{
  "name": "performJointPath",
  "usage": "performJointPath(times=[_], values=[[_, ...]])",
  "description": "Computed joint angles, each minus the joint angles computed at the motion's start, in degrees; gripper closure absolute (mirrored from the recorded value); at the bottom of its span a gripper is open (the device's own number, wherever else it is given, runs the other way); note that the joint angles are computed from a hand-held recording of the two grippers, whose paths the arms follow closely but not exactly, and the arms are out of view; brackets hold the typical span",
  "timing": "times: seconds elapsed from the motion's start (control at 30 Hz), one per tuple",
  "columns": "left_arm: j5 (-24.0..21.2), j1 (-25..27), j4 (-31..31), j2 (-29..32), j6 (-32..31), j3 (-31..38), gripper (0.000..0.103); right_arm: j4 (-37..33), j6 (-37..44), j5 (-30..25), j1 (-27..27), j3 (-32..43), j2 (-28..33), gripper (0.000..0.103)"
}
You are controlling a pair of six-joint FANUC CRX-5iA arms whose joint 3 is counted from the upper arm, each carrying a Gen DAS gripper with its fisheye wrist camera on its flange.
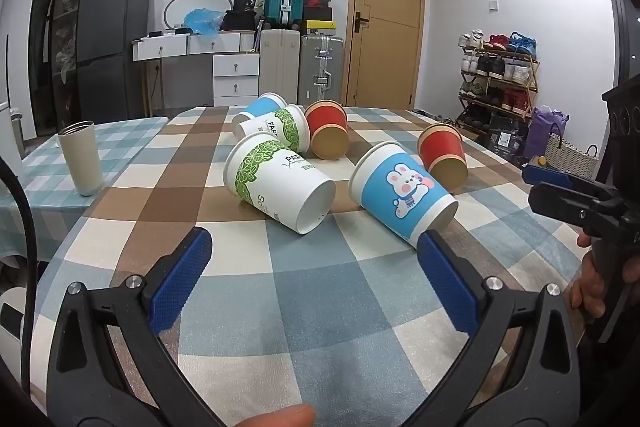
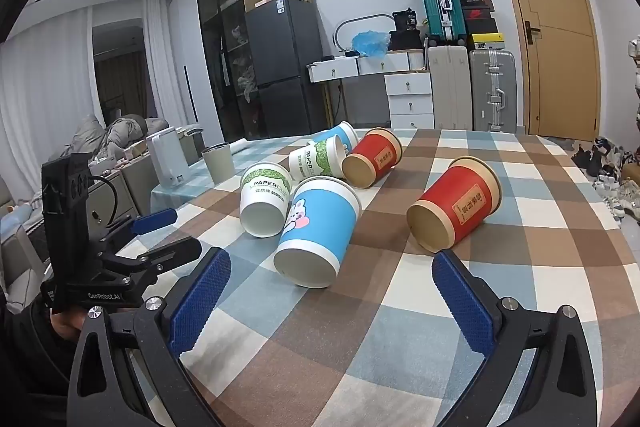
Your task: Flip cup upright
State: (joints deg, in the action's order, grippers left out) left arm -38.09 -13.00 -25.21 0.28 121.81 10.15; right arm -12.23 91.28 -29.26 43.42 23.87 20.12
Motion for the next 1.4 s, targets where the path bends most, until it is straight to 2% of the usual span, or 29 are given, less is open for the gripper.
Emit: performJointPath(times=[0.33, 0.37, 1.4], values=[[-0.6, -1.1, -2.0, 0.4, 1.3, 0.7, 0.001, 0.2, 0.0, 1.4, 0.1, -0.8, -0.3, 0.000], [0.3, 0.1, 0.2, 0.0, 0.4, -0.1, 0.001, 0.1, 0.0, 1.4, 0.1, -0.7, -0.2, 0.000], [0.2, 0.0, -0.3, 0.0, 0.4, -0.1, 0.001, 0.1, 0.1, 1.1, 0.1, -0.2, 0.0, 0.000]])
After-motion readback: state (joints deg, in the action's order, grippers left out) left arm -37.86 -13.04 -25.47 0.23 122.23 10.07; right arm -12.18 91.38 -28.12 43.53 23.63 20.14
